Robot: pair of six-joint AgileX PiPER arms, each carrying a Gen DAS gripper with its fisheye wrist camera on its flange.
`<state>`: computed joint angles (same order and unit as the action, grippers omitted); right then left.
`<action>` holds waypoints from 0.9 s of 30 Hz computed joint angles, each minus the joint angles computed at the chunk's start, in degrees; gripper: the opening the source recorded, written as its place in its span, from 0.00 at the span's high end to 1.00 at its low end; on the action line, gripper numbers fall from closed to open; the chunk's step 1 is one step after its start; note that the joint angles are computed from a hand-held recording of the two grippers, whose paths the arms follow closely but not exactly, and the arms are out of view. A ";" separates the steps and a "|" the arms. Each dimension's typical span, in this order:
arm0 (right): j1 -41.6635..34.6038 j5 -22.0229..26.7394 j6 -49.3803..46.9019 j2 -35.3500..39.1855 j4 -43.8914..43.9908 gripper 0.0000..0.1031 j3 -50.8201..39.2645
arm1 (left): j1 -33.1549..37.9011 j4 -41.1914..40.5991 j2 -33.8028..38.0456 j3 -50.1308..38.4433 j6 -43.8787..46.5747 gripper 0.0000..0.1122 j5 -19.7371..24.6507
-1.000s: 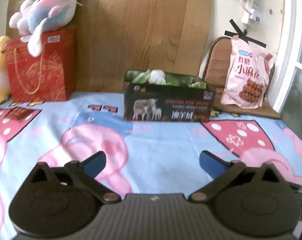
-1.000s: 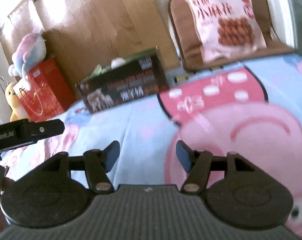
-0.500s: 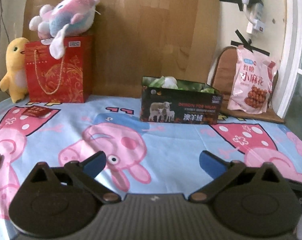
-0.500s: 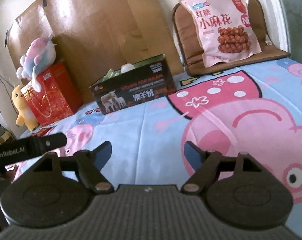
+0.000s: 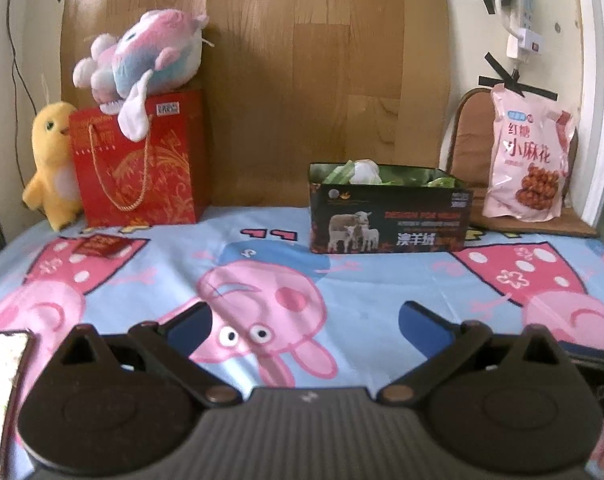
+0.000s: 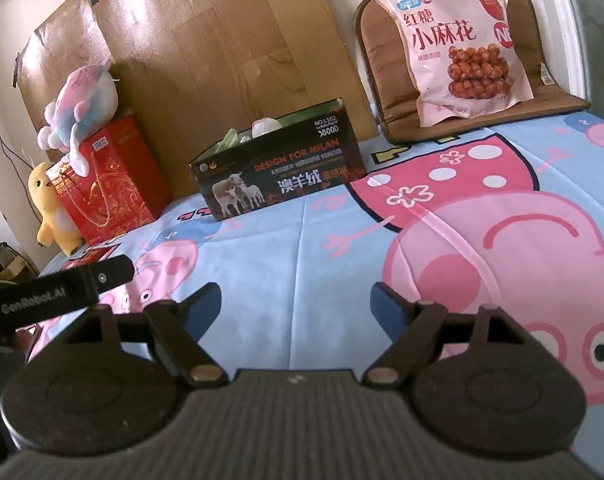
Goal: Organize snacks
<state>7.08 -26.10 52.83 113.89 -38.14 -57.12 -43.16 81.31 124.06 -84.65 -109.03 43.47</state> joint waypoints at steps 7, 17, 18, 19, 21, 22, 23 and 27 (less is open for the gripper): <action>-0.15 -0.22 0.31 0.03 -0.12 0.17 -0.02 | -0.34 -2.13 0.42 -1.47 3.82 0.08 2.38; -0.97 -0.84 2.65 -0.19 -2.15 0.16 0.66 | -0.11 -6.35 1.00 -4.18 8.05 0.08 2.23; -1.08 -1.00 2.98 -0.21 -2.52 0.16 0.79 | -0.27 -6.69 1.22 -4.62 8.59 0.08 2.44; -1.20 -1.18 3.31 -0.23 -2.89 0.16 0.93 | -0.42 -6.96 1.42 -4.99 9.12 0.08 2.53; -1.38 -1.42 3.98 -0.31 -3.60 0.16 1.12 | -0.59 -7.81 1.83 -5.84 10.49 0.08 2.64; -1.43 -1.53 4.30 -0.36 -3.92 0.16 1.22 | -0.75 -8.29 2.12 -6.40 11.22 0.08 2.82; -1.51 -1.69 4.62 -0.40 -4.29 0.16 1.33 | -0.89 -8.63 2.39 -6.88 11.84 0.08 3.05; -1.70 -2.38 5.06 -0.59 -5.25 0.16 1.88 | -1.56 -9.88 3.65 -9.13 14.18 0.08 4.77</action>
<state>5.38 -28.48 57.89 113.30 -43.39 -55.24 -44.73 71.43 127.71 -93.78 -94.85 48.24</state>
